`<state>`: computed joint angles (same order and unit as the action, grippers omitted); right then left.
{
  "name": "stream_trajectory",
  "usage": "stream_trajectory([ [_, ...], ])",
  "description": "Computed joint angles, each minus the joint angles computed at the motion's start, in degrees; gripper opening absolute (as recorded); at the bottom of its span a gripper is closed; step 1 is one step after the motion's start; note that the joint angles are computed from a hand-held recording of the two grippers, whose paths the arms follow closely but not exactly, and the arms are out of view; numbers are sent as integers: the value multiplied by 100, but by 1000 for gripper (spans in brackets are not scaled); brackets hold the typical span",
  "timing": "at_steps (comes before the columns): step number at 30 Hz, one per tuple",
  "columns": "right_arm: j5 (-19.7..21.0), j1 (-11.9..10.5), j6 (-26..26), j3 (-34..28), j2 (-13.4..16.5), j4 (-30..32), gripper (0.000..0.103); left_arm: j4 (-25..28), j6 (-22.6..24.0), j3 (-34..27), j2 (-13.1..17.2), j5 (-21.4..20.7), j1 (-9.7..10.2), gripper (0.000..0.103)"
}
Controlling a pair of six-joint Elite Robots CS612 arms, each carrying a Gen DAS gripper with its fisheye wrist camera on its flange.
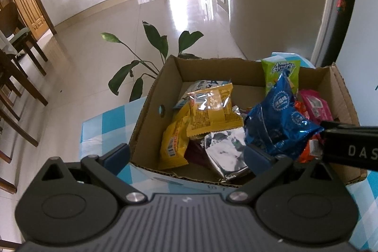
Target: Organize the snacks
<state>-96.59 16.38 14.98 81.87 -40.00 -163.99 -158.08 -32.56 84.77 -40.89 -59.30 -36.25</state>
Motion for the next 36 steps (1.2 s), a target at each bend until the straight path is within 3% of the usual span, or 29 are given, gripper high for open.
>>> stream_trajectory([
  [36,74,5,-99,-56,32,60,103,2,-139,25,-7,-134,18,102],
])
